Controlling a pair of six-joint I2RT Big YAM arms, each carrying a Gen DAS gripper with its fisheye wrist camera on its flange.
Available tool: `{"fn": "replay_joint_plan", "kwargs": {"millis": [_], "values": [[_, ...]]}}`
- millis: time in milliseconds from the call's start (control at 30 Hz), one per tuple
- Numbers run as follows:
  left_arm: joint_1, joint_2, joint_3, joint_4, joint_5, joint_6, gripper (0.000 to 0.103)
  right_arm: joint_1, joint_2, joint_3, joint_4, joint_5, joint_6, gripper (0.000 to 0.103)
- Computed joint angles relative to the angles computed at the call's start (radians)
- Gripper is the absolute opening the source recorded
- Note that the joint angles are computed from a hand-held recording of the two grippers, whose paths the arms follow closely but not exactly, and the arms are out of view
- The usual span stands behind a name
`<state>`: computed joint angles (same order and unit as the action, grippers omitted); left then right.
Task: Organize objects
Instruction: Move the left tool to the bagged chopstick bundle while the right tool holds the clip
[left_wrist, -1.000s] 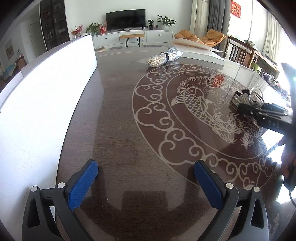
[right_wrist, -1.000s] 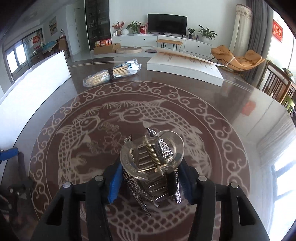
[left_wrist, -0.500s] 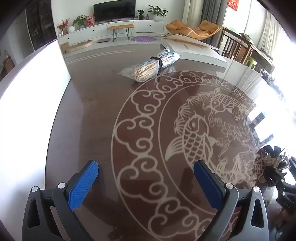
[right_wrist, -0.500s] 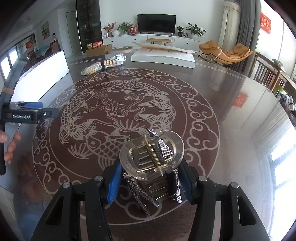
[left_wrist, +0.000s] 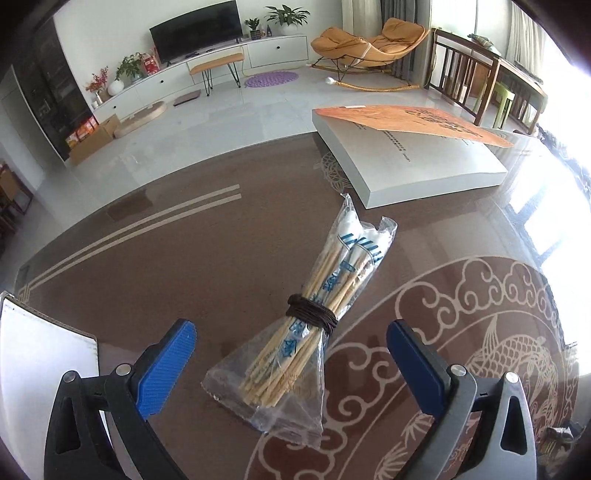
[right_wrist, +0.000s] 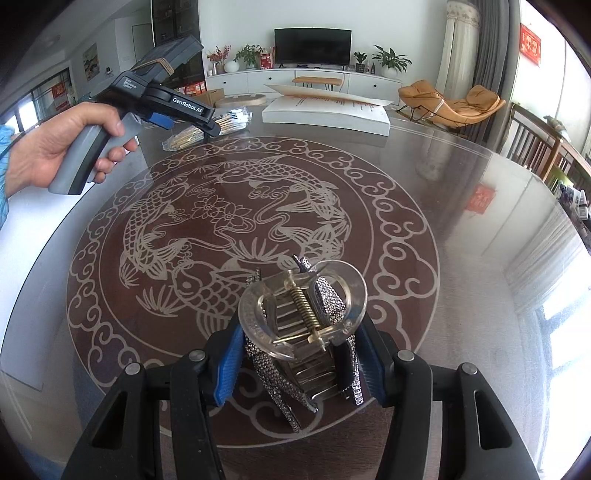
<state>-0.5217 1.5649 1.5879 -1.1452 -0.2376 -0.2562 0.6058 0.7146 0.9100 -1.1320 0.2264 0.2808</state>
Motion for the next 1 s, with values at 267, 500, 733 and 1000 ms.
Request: {"fn": "replay_joint_plan", "kwargs": {"millis": [267, 500, 733, 1000], "values": [[0.002, -0.061, -0.097, 0.091, 0.049, -0.074, 0.029, -0.001, 0.0, 0.0, 0.0, 0.0, 0.0, 0.055], [-0.205, -0.356, -0.39, 0.034, -0.103, -0.361, 0.029, -0.001, 0.0, 0.0, -0.001, 0.003, -0.002, 0.055], [-0.502, -0.567, -0.551, -0.067, -0.219, -0.705, 0.03, -0.001, -0.001, 0.001, -0.004, 0.005, -0.003, 0.055], [-0.526, -0.544, -0.564, -0.107, -0.298, -0.733, 0.103, -0.014, 0.003, 0.003, -0.019, 0.021, 0.017, 0.075]]}}
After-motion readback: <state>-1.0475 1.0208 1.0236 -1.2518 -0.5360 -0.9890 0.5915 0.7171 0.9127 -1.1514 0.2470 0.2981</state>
